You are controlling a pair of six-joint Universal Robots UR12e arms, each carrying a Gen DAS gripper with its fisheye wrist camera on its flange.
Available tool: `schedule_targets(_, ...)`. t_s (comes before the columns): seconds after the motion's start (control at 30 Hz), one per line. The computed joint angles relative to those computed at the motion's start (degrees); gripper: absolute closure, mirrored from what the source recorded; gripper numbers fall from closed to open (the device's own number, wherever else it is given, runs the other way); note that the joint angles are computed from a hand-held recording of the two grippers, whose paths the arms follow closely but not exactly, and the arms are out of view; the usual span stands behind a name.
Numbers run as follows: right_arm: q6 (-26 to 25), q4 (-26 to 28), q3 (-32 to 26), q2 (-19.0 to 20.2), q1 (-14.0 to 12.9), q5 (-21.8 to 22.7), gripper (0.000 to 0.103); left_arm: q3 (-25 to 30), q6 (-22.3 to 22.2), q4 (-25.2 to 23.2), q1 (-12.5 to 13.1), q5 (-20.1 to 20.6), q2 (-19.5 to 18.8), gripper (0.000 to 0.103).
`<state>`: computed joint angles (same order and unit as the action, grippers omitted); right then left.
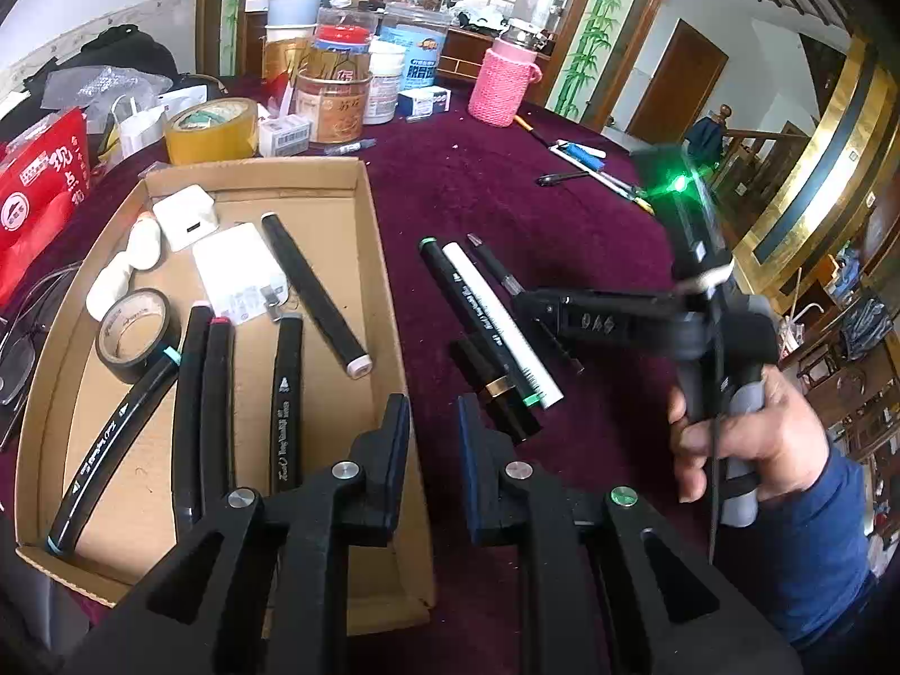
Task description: Organize rigid objects
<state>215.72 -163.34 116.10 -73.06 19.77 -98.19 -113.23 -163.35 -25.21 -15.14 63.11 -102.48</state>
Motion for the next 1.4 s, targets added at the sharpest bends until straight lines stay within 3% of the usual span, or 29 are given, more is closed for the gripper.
schedule_targets(0.13, 3.59, 0.05, 2.36, -2.12, -0.02, -1.79, 0.093, 1.31, 0.94, -4.41, 0.02, -2.87, 0.20, 0.090)
schedule_targets(0.23, 5.39, -2.61, 5.31, -4.32, 0.32, -1.30, 0.093, 3.82, 2.06, -11.65, -0.15, -6.85, -0.36, 0.090)
schedule_targets(0.4, 9.35, -11.39, 9.77, -4.77, -1.36, 2.23, 0.093, 7.65, -0.33, -18.65, -2.34, -5.91, -2.71, 0.090)
schedule_targets(0.47, 9.62, -14.16, 10.88, -4.65, -2.57, 4.98, 0.093, 8.71, -2.77, -19.14, -3.27, -3.47, -3.79, 0.090)
schedule_targets(0.57, 9.24, -14.32, 11.17, -4.97, -2.65, 4.51, 0.093, 9.39, -5.21, -18.76, -3.89, -2.23, -4.79, 0.090)
schedule_targets(0.77, 9.23, -15.23, 11.56, -5.04, -2.62, 5.53, 0.093, 9.52, -8.01, -15.90, -6.15, 8.12, -5.23, 0.090)
schedule_targets(0.9, 9.12, -15.22, 11.62, -5.06, -2.56, 5.35, 0.093, 10.58, -9.07, -17.87, -6.73, 10.01, -6.35, 0.090)
schedule_targets(1.03, 8.80, -15.13, 11.57, -5.01, -2.53, 5.15, 0.092, 10.66, -9.91, -15.21, -7.25, 11.59, -6.98, 0.085)
schedule_targets(1.27, 8.12, -14.03, 11.20, -5.12, -2.02, 4.02, 0.092, 10.53, -6.39, -13.57, -8.58, 14.18, -7.34, 0.080)
schedule_targets(1.4, 7.91, -13.68, 11.09, -5.16, -1.89, 3.74, 0.092, 8.62, -0.73, -13.78, -8.36, 11.79, -5.95, 0.082)
